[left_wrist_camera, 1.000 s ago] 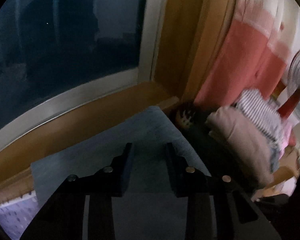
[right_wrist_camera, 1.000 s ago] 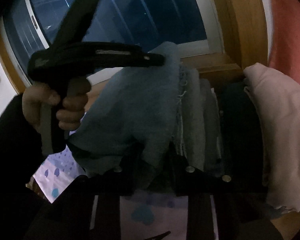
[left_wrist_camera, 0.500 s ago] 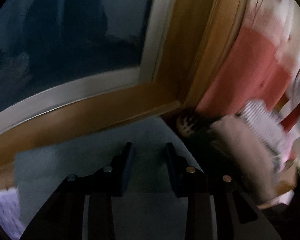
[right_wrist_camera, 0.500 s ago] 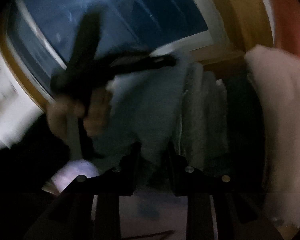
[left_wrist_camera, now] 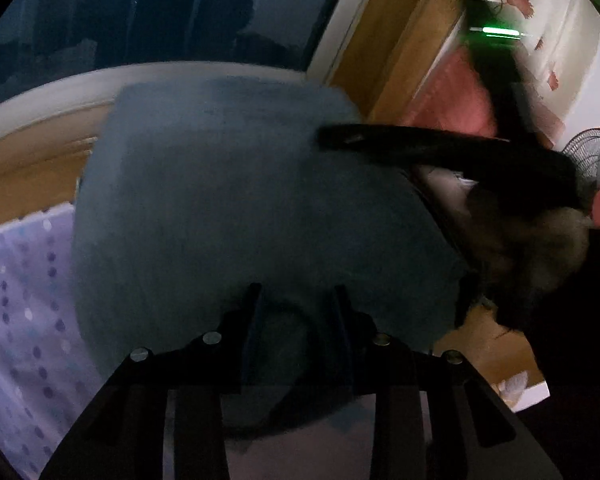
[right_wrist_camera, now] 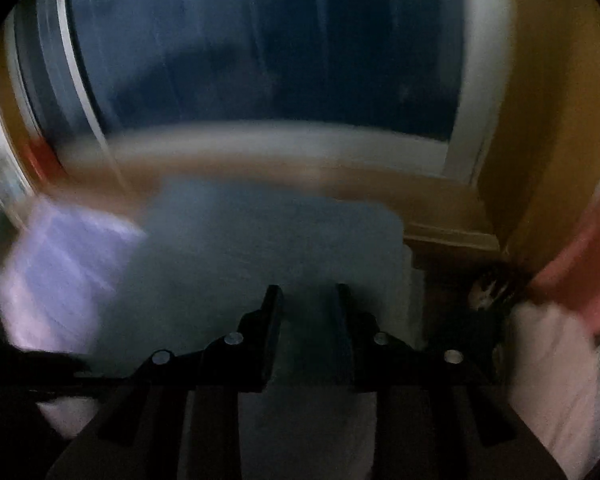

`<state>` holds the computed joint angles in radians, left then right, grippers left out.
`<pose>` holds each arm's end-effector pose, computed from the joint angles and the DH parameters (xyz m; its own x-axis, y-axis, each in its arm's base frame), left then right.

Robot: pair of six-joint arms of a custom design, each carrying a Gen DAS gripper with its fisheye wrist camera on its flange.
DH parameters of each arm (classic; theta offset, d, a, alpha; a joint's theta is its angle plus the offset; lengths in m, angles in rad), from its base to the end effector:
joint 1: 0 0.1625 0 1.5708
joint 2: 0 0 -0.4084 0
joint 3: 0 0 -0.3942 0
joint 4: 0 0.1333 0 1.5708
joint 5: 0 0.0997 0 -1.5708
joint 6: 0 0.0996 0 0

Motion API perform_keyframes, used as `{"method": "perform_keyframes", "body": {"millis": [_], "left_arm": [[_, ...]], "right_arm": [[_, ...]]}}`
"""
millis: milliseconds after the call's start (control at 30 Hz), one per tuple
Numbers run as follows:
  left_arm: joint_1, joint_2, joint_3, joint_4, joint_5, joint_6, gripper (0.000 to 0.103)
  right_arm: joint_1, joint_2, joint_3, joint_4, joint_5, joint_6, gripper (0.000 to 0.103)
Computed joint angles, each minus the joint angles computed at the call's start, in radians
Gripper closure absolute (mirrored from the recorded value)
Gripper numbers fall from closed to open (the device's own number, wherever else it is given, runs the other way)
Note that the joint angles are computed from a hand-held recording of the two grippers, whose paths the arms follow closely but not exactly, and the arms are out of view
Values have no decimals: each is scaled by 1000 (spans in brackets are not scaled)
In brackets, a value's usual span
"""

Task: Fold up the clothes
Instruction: 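Withdraw the left tool while the right tool adjusts the jeans on the ledge, then grasp the blue jeans on the ledge with both tools and lift them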

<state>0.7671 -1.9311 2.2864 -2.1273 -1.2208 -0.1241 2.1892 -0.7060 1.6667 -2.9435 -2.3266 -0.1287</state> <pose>-0.1300 -0.3579 0.3358 -0.7832 0.5397 -0.3087 0.6132 0.7526 -0.2399 0.4338 -0.4977 0.0779 -0.6778 -0.2923 0.6747 -0.6234 0.7150 -0.3165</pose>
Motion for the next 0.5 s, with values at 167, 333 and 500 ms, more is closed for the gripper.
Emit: {"method": "perform_keyframes", "body": {"millis": [167,333,500], "left_arm": [[-5,-32,34,-16,-5,-33,72],[112,-38,39,-109,-172,-78,72],[-14,-147,51,-76,-10,-71,71]], "right_arm": [[13,101,-53,-95,-127,-128,81],[25,125,-22,-239,-152,-202,81],[72,50,38,-185,-165,-71,79]]}}
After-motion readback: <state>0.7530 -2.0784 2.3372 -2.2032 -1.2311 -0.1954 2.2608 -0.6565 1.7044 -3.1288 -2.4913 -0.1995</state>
